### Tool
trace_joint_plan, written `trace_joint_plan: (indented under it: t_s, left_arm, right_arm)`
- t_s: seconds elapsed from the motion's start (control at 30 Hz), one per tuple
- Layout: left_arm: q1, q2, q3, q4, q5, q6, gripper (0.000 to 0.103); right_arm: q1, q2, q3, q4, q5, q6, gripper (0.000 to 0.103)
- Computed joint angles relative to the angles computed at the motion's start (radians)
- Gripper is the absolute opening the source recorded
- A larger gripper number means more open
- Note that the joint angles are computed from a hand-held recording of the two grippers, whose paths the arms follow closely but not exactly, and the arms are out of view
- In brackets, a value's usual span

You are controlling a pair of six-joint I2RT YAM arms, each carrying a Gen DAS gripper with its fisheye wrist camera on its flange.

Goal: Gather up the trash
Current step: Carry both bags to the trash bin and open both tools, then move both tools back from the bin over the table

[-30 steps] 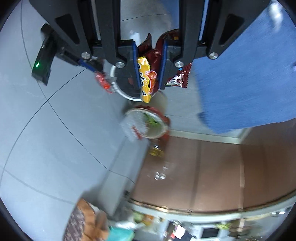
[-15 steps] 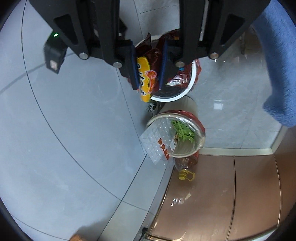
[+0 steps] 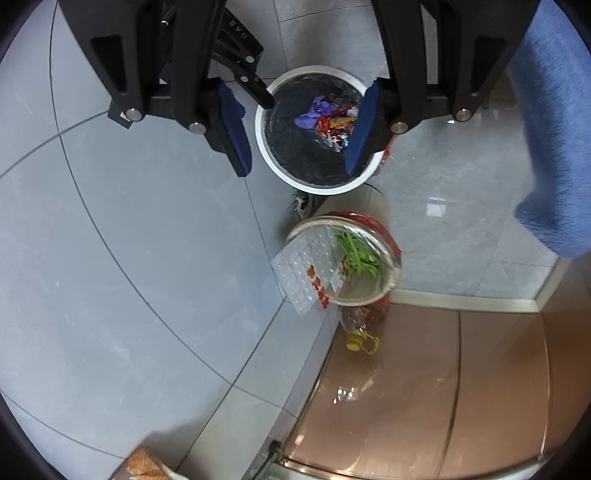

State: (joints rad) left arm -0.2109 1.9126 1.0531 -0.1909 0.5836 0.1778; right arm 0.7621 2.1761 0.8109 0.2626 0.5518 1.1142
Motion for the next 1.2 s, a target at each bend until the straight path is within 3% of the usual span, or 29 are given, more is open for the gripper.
trace_joint_plan:
  t_s: [0.33, 0.5, 0.7, 0.8, 0.93, 1.1, 1.2]
  left_arm:
    - [0.169, -0.382, -0.214, -0.040, 0.052, 0.098, 0.054]
    - [0.343, -0.613, -0.316, -0.075, 0.104, 0.166, 0.059]
    - [0.649, -0.778, -0.354, -0.167, 0.228, 0.301, 0.061]
    - [0.807, -0.805, -0.336, -0.240, 0.290, 0.401, 0.061]
    - [1.000, -0.776, -0.289, -0.340, 0.394, 0.541, 0.061]
    - [1.213, -0.686, -0.197, -0.493, 0.508, 0.743, 0.061]
    - [1.322, -0.615, -0.129, -0.580, 0.569, 0.851, 0.066]
  right_arm:
    - [0.187, -0.162, 0.072, -0.291, 0.196, 0.151, 0.052]
    - [0.316, -0.219, 0.198, -0.555, 0.334, 0.267, 0.062]
    - [0.464, -0.188, 0.474, -0.897, 0.486, 0.355, 0.072]
    - [0.529, -0.146, 0.623, -1.036, 0.547, 0.375, 0.078]
    - [0.597, -0.083, 0.806, -1.145, 0.605, 0.348, 0.079]
    - [0.650, 0.011, 1.020, -1.203, 0.649, 0.269, 0.080]
    - [0.668, 0.046, 1.100, -1.178, 0.664, 0.195, 0.080]
